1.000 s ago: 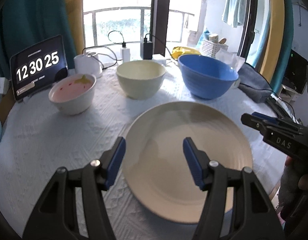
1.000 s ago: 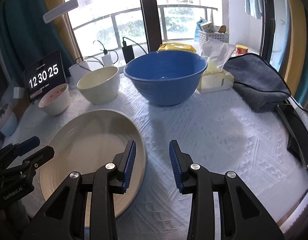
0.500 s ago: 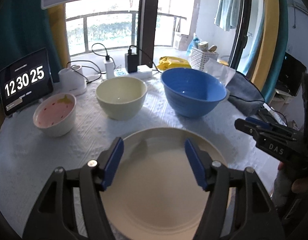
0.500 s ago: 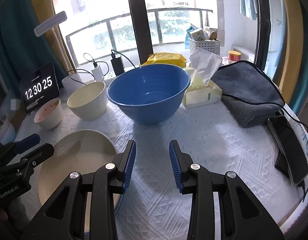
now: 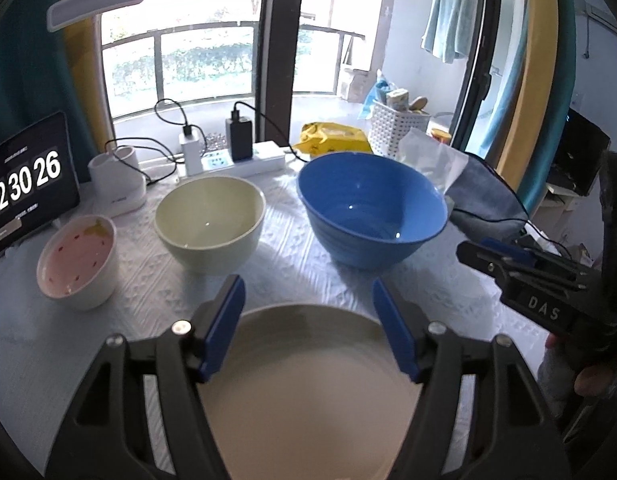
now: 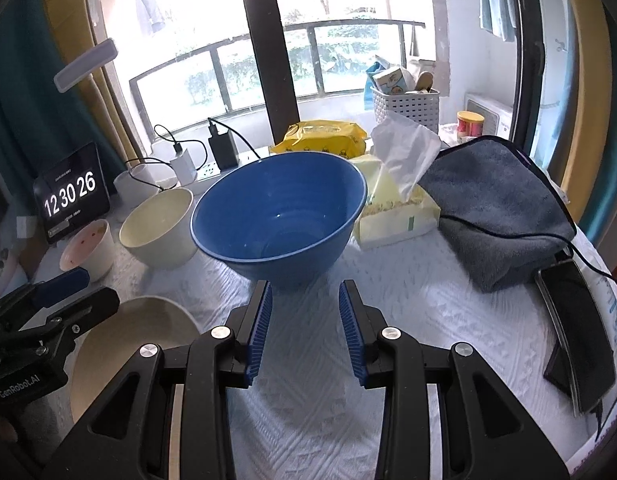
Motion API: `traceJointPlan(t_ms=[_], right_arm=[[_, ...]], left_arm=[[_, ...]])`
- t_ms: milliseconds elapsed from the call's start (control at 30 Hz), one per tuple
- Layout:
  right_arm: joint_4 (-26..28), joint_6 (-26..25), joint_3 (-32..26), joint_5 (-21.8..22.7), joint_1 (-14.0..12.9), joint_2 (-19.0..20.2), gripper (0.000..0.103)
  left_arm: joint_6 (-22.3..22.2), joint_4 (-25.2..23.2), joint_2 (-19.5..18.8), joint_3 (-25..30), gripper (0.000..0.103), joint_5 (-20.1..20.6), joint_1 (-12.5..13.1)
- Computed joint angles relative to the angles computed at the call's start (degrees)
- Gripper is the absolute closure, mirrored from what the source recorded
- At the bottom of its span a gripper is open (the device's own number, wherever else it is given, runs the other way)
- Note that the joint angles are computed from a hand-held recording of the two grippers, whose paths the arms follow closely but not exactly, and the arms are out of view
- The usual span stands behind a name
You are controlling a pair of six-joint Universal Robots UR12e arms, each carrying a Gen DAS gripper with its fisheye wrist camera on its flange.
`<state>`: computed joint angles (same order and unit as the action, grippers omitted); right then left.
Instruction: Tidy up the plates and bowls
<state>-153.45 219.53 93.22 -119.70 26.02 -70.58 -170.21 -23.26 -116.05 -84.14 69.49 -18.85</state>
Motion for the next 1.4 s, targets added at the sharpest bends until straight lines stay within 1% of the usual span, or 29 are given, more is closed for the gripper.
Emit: traceJointPlan(t_ms=[233,367,500,633,833,967,1033,1067,1100,1167,1233,1300,1333,1367,1400], right_arm=[[-0.4,-0.1,0.1,1.1,-1.1,0.1,0.066],[-0.4,0.0,0.1,2.1,-1.6,0.2,0.066],[0.4,0.9,0.2,5.3,-1.9,0.4,0.066],[0.7,1.2,0.0,7.2,-1.2,0.9,0.066],[1.0,2.6,-0.3,8.3,0.0,1.8,0.066],[0.3,4.0,0.1,8.6,0.9,2.0,0.066],[-0.8,4.3,0.4,9.3,1.2,2.1,0.066],[-1.1,4.6,0.5,9.4,1.4,2.1,0.066],[-1.7,5.1,0.6,8.8,1.6,2.1,0.066],[-2.4,5.5,0.7,8.9,1.9,2.1,0.066],[-1.4,4.8,0.1,9.7,2.0,2.3,0.066],[0.2,4.7,-0.5,10.1,2.3,2.7,0.066],[1.0,5.1,-0.7,10.6,2.3,3.0,0.066],[2.0,5.9,-0.9,11.6,2.2,3.2,0.066],[2.1,6.8,-0.7,12.8,2.0,3.3,0.066]], left_arm=[[-0.5,-0.9,-1.8,2.7,0.033,0.3,-0.8],[-0.2,-1.7,-2.2,3.3,0.033,0.2,-0.8],[-0.3,-2.4,-1.8,2.6,0.033,1.3,-0.4],[-1.0,-2.1,-0.9,0.8,0.033,2.9,0.4],[-0.5,-3.0,0.2,-2.1,0.033,4.4,1.5],[-0.2,-2.8,0.9,-3.9,0.033,6.0,2.1],[0.0,-3.5,1.2,-4.7,0.033,6.3,2.4],[0.3,-3.0,1.4,-5.2,0.033,6.4,2.5],[0.5,-3.1,1.5,-5.5,0.033,6.8,2.6],[0.0,-3.9,1.7,-5.8,0.033,6.1,3.0],[0.0,-4.4,1.8,-6.1,0.033,6.6,3.0],[0.9,-6.5,1.6,-6.0,0.033,6.9,3.0],[1.1,-6.9,1.5,-6.1,0.033,6.4,3.1],[0.7,-5.9,1.6,-6.6,0.033,5.2,3.4],[0.5,-6.0,1.6,-6.7,0.033,4.5,3.6]])
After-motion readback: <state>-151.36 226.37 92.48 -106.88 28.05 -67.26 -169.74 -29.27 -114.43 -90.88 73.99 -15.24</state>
